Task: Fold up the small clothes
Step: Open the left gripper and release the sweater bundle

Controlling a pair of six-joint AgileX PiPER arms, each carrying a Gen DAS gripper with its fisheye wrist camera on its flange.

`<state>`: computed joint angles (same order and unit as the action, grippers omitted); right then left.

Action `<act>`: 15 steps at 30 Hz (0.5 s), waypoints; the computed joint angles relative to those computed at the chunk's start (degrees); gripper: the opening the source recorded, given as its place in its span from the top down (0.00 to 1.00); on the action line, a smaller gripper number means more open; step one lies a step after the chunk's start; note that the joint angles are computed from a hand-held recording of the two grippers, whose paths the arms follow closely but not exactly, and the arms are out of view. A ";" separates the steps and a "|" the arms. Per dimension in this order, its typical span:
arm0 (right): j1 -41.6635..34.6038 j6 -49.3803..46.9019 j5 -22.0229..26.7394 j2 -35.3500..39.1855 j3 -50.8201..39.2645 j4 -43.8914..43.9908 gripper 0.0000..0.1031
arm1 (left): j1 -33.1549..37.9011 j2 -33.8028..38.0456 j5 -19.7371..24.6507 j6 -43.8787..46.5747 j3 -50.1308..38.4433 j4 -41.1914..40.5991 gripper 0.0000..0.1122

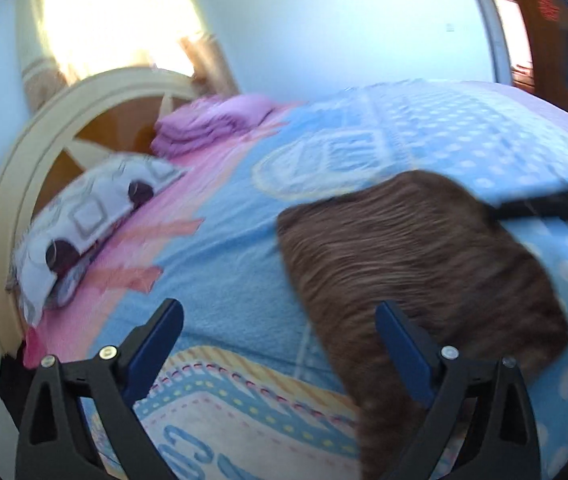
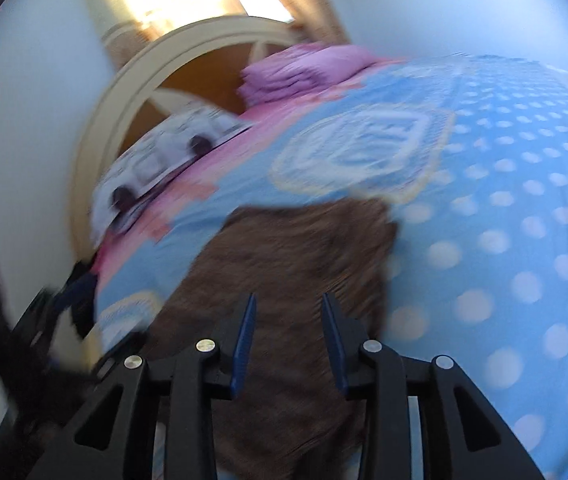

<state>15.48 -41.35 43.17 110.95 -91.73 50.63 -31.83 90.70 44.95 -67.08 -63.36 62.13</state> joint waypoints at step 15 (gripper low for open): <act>2.65 -1.66 -12.15 -7.39 19.69 -3.97 0.68 | -1.32 4.07 0.27 -9.00 2.54 3.68 0.08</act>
<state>18.12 -43.01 31.02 103.56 -72.04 46.65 -33.14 94.77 45.22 -76.08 -60.82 65.80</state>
